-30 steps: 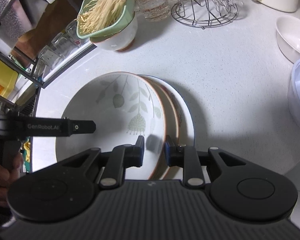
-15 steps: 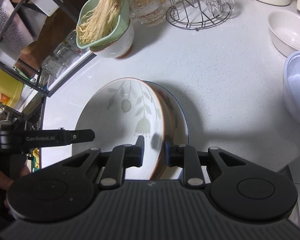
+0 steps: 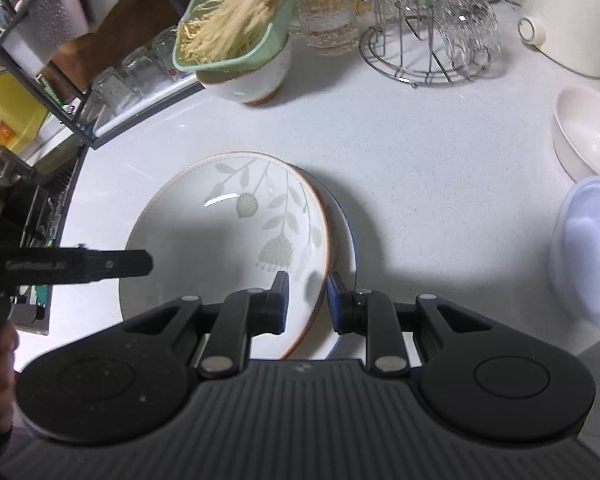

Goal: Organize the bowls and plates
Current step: 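Lower the held leaf plate onto the plate stack with both grippers, then open both grippers and pull them back from the plate stack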

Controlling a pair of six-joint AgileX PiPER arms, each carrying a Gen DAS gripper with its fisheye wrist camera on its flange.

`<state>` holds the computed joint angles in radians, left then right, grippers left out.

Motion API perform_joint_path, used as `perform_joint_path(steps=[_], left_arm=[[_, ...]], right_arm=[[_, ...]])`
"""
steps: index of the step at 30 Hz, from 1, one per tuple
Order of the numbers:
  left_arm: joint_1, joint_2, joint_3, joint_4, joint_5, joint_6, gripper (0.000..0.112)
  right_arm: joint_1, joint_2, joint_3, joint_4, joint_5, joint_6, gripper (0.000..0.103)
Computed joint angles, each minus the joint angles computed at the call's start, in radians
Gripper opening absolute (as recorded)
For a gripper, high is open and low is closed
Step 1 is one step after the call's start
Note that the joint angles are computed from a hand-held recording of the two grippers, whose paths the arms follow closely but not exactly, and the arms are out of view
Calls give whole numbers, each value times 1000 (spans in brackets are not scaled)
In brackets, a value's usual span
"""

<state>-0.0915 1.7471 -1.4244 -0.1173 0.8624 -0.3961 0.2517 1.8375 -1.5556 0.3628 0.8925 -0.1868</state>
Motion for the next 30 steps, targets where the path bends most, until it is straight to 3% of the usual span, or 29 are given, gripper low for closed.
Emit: perform_joint_path(steps=[9,15,23,30], left_arm=[[-94,-139,75,157,-11,-250,60],[-230,-199,52,344,10,-456,60],[-476,-194,-69,602,173,-779,60],[-662,-91,-244,710,333,-885,63]], right_arm=[[-42,-42,15,88,-2,-153,24],[-113,-100,18,218,14,-301,24],[-271,-182,35,399,109,-545,24],[-410,-253,98,504,184,-744,24]])
